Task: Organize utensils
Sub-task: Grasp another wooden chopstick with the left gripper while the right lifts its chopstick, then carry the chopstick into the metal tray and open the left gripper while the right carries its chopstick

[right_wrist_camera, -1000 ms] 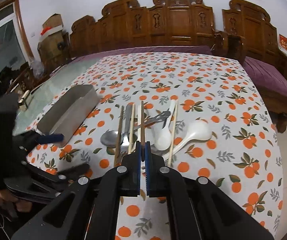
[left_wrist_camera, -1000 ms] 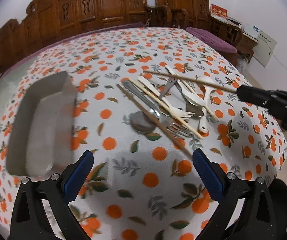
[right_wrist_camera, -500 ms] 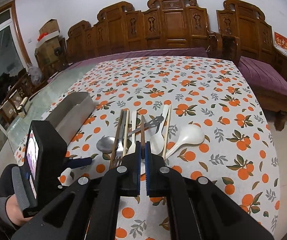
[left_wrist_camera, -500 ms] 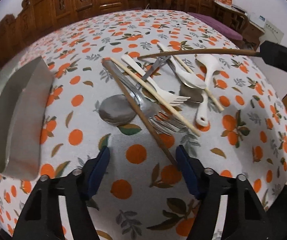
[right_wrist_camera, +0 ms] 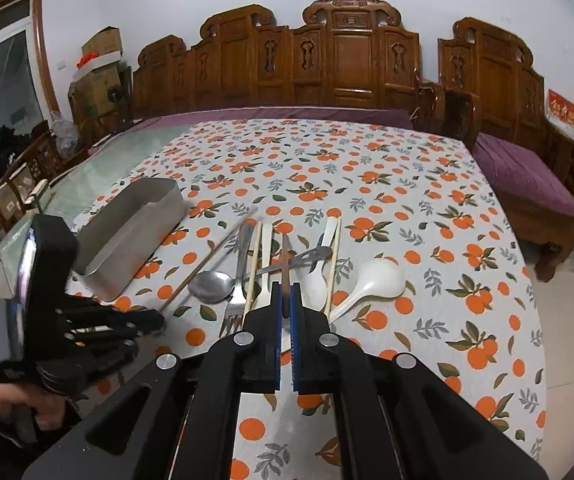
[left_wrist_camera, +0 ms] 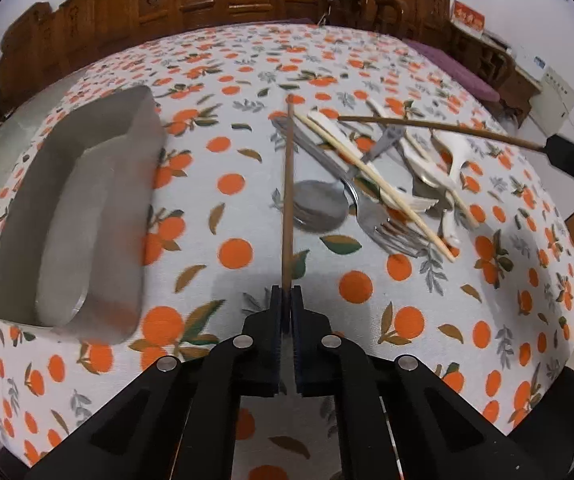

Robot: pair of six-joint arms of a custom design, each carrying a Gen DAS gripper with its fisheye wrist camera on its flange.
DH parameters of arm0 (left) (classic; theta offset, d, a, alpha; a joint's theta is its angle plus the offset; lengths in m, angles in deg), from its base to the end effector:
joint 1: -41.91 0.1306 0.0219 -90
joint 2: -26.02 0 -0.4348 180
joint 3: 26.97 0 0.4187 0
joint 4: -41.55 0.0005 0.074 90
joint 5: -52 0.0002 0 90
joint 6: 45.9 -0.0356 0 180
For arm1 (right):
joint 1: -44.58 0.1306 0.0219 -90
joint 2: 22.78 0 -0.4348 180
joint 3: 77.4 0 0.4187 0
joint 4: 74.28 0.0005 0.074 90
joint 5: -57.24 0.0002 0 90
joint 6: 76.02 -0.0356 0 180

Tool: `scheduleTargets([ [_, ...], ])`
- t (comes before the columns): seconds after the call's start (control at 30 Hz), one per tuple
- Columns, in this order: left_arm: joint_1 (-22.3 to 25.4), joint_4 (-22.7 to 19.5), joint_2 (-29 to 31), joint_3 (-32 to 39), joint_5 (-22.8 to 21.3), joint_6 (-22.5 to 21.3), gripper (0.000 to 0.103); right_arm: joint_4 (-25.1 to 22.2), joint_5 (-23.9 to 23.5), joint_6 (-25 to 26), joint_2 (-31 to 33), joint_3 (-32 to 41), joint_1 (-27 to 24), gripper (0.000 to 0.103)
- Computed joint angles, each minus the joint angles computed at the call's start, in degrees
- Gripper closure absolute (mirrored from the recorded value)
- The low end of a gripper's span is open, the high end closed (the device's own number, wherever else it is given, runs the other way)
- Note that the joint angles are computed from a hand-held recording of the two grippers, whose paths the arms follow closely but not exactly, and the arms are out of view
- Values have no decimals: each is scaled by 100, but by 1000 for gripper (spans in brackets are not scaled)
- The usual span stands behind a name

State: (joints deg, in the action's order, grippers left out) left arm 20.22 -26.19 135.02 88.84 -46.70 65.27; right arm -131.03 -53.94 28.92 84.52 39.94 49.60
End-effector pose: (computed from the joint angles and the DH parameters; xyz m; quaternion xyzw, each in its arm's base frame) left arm 0.5891 -0.2291 0.4958 -0.0147 0.9653 -0.0231 0.2598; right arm 0.6333 0.0680 0.5406 -0.2251 0.8881 0.1388 0.3760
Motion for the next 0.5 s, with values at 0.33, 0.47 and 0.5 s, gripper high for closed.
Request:
scheduleTargets([
  [0.33, 113, 169, -398, -54, -10, -314, 100, 195, 54, 53, -151, -56, 89, 99],
  [0.47, 148, 250, -592, -76, -19, -486, 100, 232, 100, 119, -222, -69, 184, 99],
  [0.5, 168, 278, -652, -86, -13, -516, 100, 243, 115, 121, -241, -73, 219, 99],
])
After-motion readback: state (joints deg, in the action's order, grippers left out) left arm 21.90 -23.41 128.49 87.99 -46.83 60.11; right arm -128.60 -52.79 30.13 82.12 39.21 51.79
